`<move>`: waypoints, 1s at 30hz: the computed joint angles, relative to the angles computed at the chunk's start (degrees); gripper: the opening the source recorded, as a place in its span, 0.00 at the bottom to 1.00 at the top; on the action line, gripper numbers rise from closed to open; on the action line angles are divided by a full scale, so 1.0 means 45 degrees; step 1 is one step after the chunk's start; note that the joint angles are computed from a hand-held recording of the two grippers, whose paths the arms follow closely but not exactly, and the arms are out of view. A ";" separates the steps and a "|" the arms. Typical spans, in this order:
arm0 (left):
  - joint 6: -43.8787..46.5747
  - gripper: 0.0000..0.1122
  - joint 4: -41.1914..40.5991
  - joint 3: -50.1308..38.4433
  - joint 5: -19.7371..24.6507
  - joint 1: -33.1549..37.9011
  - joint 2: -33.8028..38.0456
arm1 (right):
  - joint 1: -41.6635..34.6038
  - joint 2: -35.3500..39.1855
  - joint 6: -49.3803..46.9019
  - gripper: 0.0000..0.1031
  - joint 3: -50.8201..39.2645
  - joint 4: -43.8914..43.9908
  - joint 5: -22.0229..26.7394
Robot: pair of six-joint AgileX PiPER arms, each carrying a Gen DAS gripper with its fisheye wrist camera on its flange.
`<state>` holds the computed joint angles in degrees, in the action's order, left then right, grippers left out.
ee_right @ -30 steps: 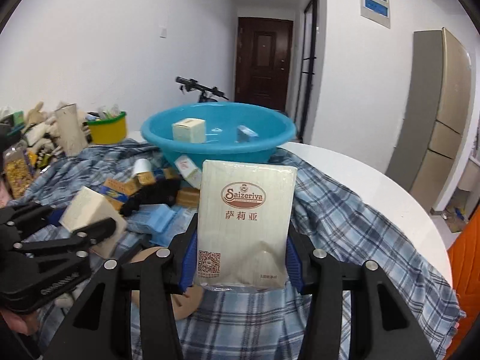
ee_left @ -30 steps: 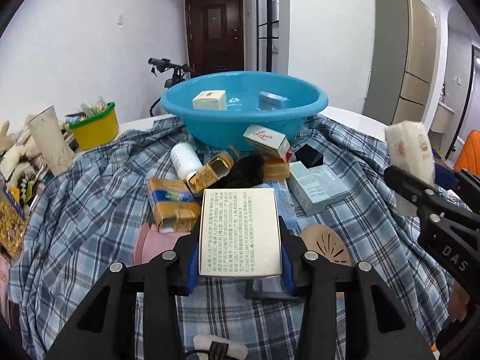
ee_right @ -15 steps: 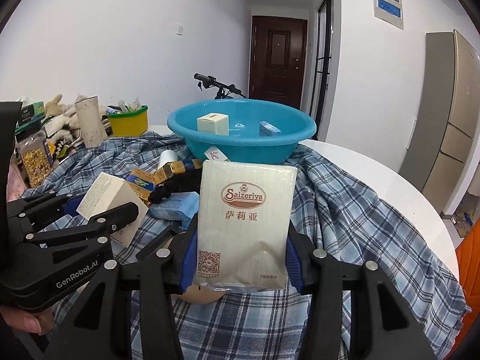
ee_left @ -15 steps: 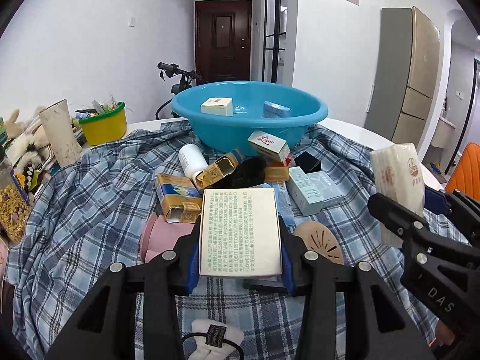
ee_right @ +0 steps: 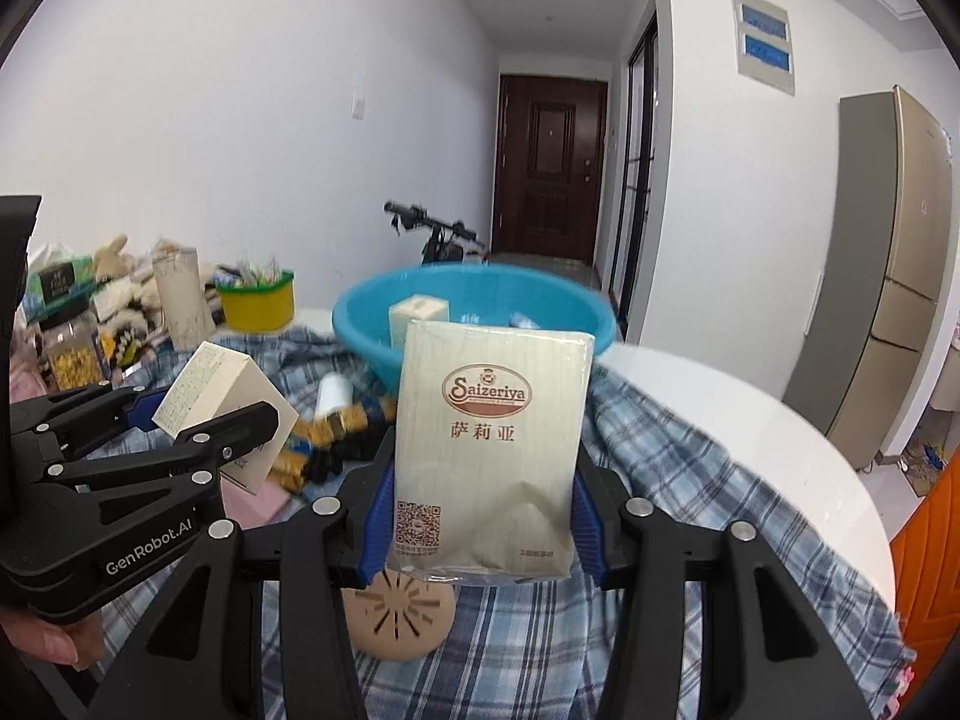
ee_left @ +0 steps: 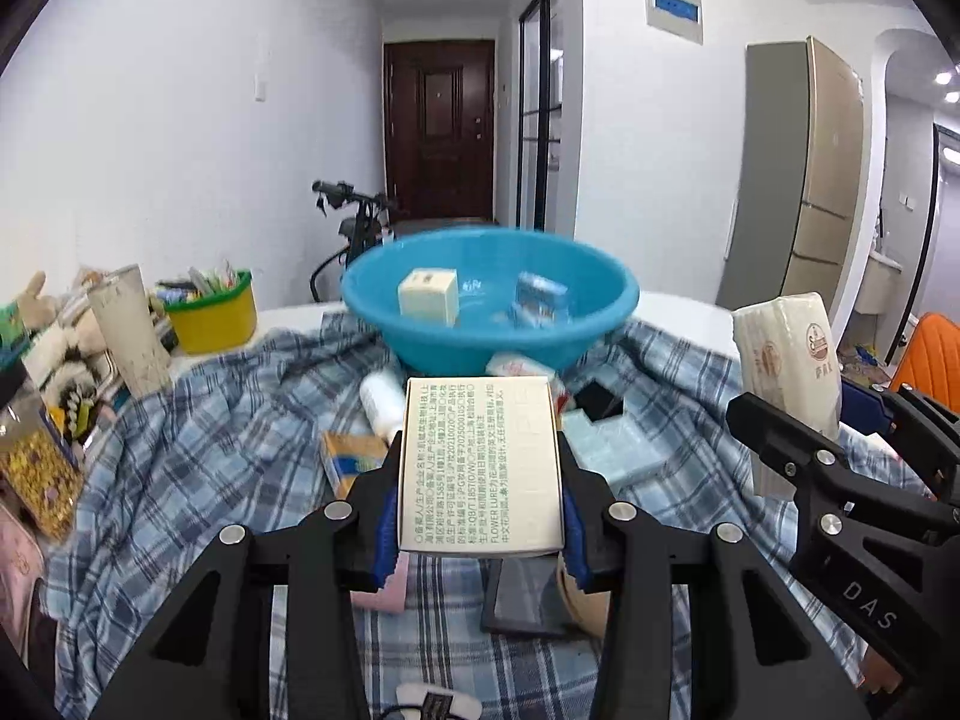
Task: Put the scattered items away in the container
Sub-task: 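Carry the white printed box and Seizeriya pack over the basin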
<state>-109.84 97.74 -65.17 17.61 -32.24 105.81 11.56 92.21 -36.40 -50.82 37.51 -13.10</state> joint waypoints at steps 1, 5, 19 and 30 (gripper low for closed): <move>0.0101 0.40 -0.0058 -0.0064 0.0027 -0.0012 -0.0092 | -0.0022 -0.0114 0.0019 0.46 -0.0049 -0.0037 0.0012; 0.0634 0.40 -0.0284 -0.0411 0.0240 -0.0100 -0.0506 | -0.0007 -0.0564 -0.0317 0.46 -0.0326 0.0124 -0.0021; 0.1829 0.40 -0.0639 -0.0933 0.0992 -0.0556 -0.2100 | 0.0178 -0.1824 -0.0244 0.46 -0.0715 -0.0078 -0.0212; 0.3044 0.40 -0.1618 -0.1677 0.0721 -0.0497 -0.1814 | -0.0080 -0.1327 0.0371 0.46 -0.1463 -0.0802 0.0107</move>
